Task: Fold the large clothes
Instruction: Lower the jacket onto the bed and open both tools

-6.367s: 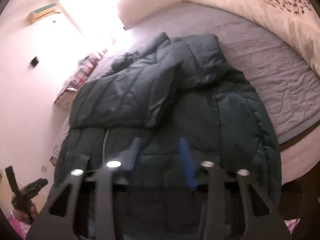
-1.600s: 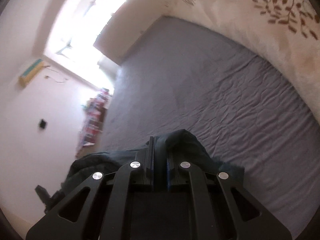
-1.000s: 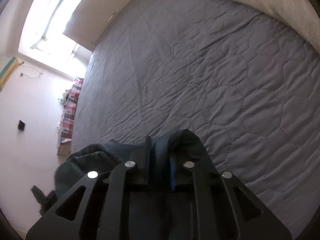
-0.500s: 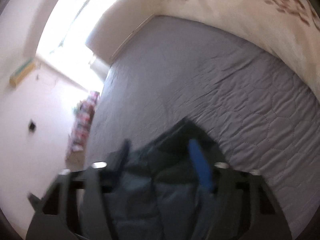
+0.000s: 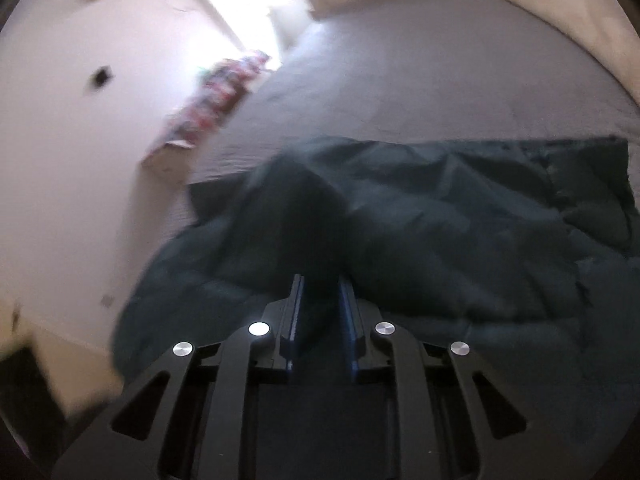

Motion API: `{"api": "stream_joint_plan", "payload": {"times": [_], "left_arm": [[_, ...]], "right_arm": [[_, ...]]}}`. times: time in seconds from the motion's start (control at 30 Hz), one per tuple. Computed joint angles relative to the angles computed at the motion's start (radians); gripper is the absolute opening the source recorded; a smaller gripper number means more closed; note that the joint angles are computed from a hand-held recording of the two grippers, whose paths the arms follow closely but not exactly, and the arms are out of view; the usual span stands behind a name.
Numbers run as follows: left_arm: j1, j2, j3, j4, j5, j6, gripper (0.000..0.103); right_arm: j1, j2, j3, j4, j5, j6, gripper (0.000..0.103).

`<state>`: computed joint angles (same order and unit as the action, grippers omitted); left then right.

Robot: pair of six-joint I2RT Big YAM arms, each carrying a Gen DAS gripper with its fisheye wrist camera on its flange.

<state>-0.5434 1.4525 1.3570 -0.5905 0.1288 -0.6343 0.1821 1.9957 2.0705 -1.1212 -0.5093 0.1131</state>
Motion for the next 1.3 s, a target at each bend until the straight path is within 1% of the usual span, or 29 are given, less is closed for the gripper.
{"api": "stream_joint_plan", "payload": {"times": [0.03, 0.1, 0.17, 0.2, 0.27, 0.4, 0.47, 0.53, 0.63, 0.7, 0.73, 0.77, 0.8, 0.87, 0.93, 0.97, 1.03, 1.07, 1.1, 1.13, 1.17, 1.23, 1.3], "left_arm": [[-0.017, 0.021, 0.010, -0.010, 0.013, 0.017, 0.051], [-0.047, 0.053, 0.027, -0.032, -0.009, 0.058, 0.051], [-0.068, 0.076, 0.040, -0.055, -0.052, 0.089, 0.051], [-0.072, 0.082, 0.042, -0.059, -0.062, 0.097, 0.051], [-0.076, 0.091, 0.046, -0.065, -0.070, 0.108, 0.051], [-0.089, 0.095, 0.053, -0.076, -0.084, 0.105, 0.051], [-0.096, 0.094, 0.064, -0.093, -0.087, 0.103, 0.051], [-0.083, 0.090, 0.062, -0.092, -0.064, 0.097, 0.051], [-0.064, 0.053, 0.040, -0.095, -0.055, 0.067, 0.051], [-0.059, 0.013, 0.014, -0.096, -0.078, 0.045, 0.052], [-0.056, -0.002, 0.004, -0.098, -0.098, 0.039, 0.055], [-0.054, -0.019, -0.003, -0.107, -0.120, 0.030, 0.061], [-0.051, -0.043, -0.017, -0.116, -0.150, 0.017, 0.064], [-0.038, -0.081, -0.041, -0.126, -0.184, -0.001, 0.071], [-0.021, -0.125, -0.073, -0.131, -0.209, -0.017, 0.074], [-0.010, -0.147, -0.092, -0.129, -0.220, -0.029, 0.075], [0.023, -0.189, -0.130, -0.130, -0.217, -0.063, 0.075], [0.034, -0.202, -0.143, -0.130, -0.214, -0.081, 0.075], [0.046, -0.214, -0.153, -0.138, -0.216, -0.105, 0.075], [0.051, -0.222, -0.159, -0.143, -0.221, -0.120, 0.075], [0.055, -0.234, -0.166, -0.153, -0.232, -0.133, 0.075], [0.053, -0.249, -0.175, -0.168, -0.259, -0.139, 0.075], [0.056, -0.269, -0.194, -0.187, -0.284, -0.144, 0.077]], "right_arm": [[0.002, 0.045, 0.051, -0.041, 0.001, 0.022, 0.020], [0.005, 0.075, 0.069, -0.051, 0.012, 0.045, 0.011], [0.002, 0.098, 0.087, -0.058, -0.009, 0.068, 0.010], [0.000, 0.109, 0.099, -0.064, -0.018, 0.077, 0.010], [-0.003, 0.134, 0.129, -0.090, -0.010, 0.077, 0.000], [-0.011, 0.168, 0.159, -0.117, -0.027, 0.054, 0.000], [-0.006, 0.164, 0.154, -0.104, -0.020, 0.055, 0.000], [-0.006, 0.151, 0.131, -0.087, -0.010, 0.044, 0.000], [0.005, 0.140, 0.118, -0.071, 0.019, 0.052, 0.000], [0.010, 0.083, 0.044, -0.031, 0.041, 0.055, 0.000], [0.009, 0.055, 0.008, -0.010, 0.042, 0.053, 0.000], [0.001, 0.017, -0.043, 0.022, 0.034, 0.043, 0.001], [-0.003, -0.029, -0.098, 0.054, 0.029, 0.038, 0.003], [-0.015, -0.126, -0.219, 0.116, 0.008, 0.023, 0.003], [-0.029, -0.221, -0.339, 0.152, -0.037, 0.008, 0.003], [-0.033, -0.256, -0.385, 0.162, -0.062, 0.012, 0.003], [-0.031, -0.309, -0.470, 0.153, -0.115, 0.002, 0.003], [-0.026, -0.320, -0.492, 0.147, -0.123, -0.011, 0.003], [-0.015, -0.332, -0.519, 0.151, -0.113, -0.026, 0.003], [0.000, -0.334, -0.534, 0.150, -0.077, -0.039, 0.003], [0.014, -0.328, -0.537, 0.150, -0.032, -0.040, 0.000], [0.026, -0.316, -0.541, 0.151, 0.015, -0.057, 0.000], [0.030, -0.297, -0.529, 0.145, 0.032, -0.061, 0.000]]}}
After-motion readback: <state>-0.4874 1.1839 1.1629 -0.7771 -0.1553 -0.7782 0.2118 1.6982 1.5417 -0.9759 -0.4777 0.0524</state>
